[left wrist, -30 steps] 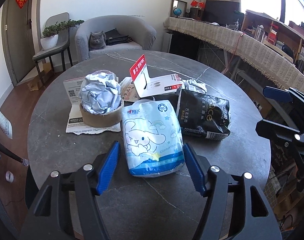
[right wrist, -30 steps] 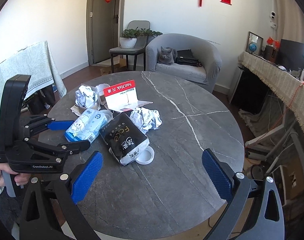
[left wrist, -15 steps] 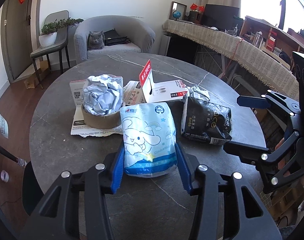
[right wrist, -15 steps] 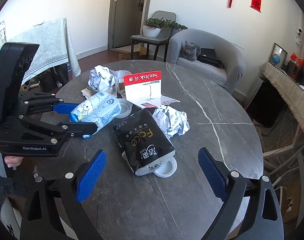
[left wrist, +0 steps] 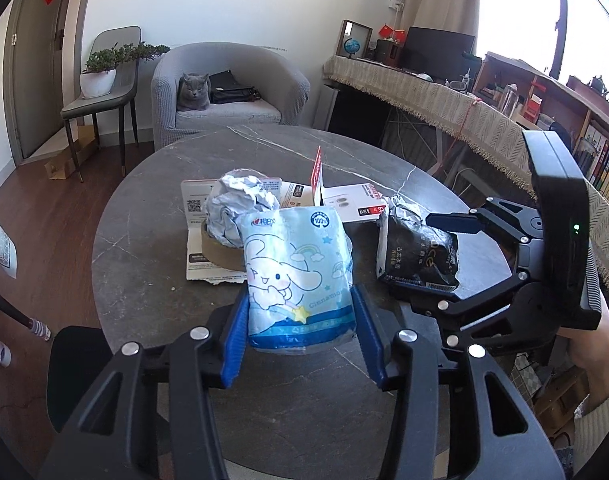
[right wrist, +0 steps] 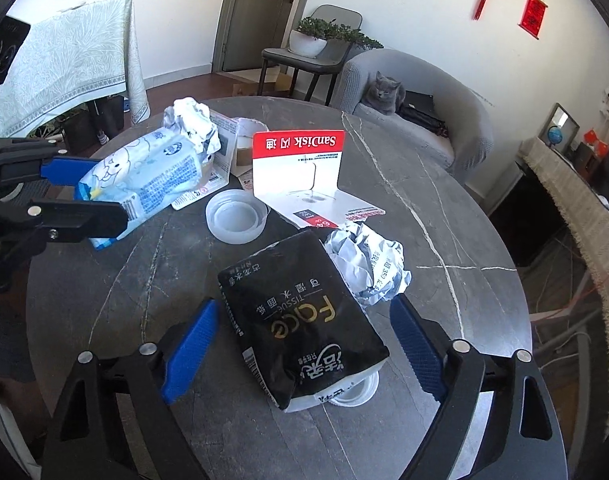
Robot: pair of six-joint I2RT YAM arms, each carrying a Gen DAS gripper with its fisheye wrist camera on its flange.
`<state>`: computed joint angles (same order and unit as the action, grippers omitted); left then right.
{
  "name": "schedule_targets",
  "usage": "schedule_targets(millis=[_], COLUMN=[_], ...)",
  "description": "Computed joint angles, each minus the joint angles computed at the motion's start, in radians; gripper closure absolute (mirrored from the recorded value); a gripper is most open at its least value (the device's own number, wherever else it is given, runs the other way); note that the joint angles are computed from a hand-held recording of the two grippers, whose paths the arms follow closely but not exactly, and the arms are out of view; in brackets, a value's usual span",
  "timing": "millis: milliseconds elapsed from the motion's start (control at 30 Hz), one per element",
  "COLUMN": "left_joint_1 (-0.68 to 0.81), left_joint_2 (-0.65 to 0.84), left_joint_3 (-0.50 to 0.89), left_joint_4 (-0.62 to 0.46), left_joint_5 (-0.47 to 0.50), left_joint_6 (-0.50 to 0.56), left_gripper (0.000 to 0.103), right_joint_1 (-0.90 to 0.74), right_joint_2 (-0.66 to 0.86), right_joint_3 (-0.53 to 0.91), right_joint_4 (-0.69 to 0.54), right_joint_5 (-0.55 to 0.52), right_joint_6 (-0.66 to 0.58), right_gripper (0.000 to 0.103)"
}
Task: Collect trash
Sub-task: 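Carry the light-blue pack with the left gripper while the right gripper carries the black pack to the bin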
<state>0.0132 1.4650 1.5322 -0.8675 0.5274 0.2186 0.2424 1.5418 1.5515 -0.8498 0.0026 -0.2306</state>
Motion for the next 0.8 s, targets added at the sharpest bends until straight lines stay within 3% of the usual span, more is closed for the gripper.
schedule_targets(millis=[200, 300, 800], left_joint_1=[0.067, 0.102, 0.265], left_joint_2=[-0.018, -0.011, 0.042], left_joint_3=[0.006, 0.022, 0.103], left_joint_4=[-0.011, -0.021, -0.099], left_joint_5=[0.044, 0.053, 0.114], left_joint_6=[0.046, 0.059, 0.121], left_gripper=[0.051, 0.051, 0.051], right_joint_1=[0.01, 0.014, 0.103], right_joint_2=[0.007, 0.004, 0.089], right_joint_3=[0.031, 0.048, 0.171], right_joint_4=[-0.045, -0.051, -0.102], right_joint_5=[0.009, -0.03, -0.012], right_joint_6=[0.032, 0.062, 0.144], right_gripper=[0.046, 0.051, 0.081])
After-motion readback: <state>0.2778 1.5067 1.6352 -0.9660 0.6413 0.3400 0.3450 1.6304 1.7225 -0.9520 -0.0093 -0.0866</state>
